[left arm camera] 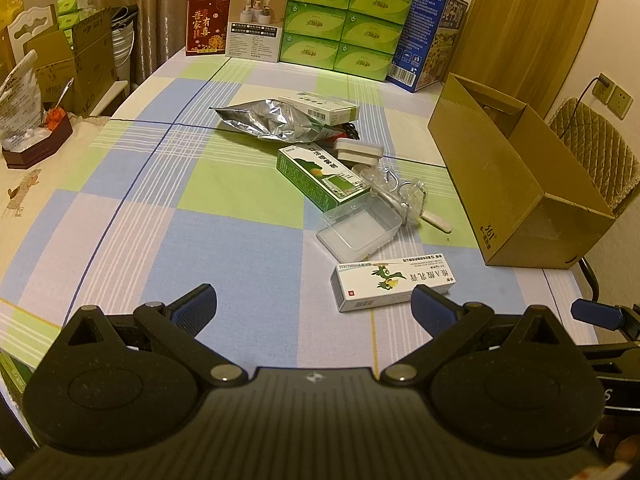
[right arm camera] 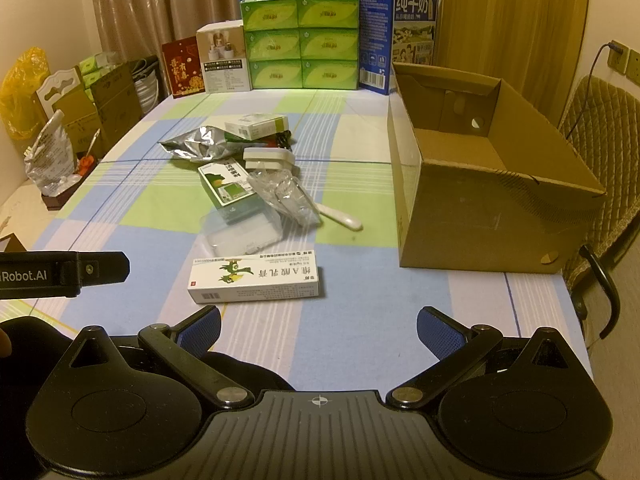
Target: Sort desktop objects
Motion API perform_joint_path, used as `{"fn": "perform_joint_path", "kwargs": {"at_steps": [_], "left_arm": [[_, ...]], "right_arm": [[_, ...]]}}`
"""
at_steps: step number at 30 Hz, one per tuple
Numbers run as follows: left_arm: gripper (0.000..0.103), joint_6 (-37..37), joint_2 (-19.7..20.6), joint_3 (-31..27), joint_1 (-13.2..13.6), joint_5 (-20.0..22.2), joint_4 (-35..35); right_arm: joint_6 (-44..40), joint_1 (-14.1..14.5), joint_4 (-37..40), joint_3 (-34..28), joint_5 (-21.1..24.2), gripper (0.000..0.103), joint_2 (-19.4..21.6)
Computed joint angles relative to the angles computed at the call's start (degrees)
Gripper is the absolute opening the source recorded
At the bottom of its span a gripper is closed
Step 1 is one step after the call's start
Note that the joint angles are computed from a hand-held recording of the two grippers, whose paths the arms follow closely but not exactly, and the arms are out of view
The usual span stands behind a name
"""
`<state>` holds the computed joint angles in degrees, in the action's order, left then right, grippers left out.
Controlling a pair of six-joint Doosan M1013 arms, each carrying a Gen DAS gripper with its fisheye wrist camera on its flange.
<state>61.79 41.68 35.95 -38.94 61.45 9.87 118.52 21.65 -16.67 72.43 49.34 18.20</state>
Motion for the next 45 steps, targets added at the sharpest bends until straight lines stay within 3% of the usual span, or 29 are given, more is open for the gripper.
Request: {"fn": "perform_joint_path", "kwargs": {"at_steps": [38,42,45], "left_arm": [[0.102,-0.84,-0.02,0.09,-0.02,-0.05,0.25],[0.102,-0.92,0.00,0.07,-0.06,-0.06,0.21],[0.102,-1.05,-0.06,0.02,0.00,0.04,-0.01]], "right_arm": [[0.30,-0.26,0.73,0.26,-0.02,0.101,-0.04],[-3.98,-1.31,5.59,0.41,-2.00,0.101,-0.52],[-8.83,-1.40,5.09,0.31,-3.69,0.101,-0.63]]}}
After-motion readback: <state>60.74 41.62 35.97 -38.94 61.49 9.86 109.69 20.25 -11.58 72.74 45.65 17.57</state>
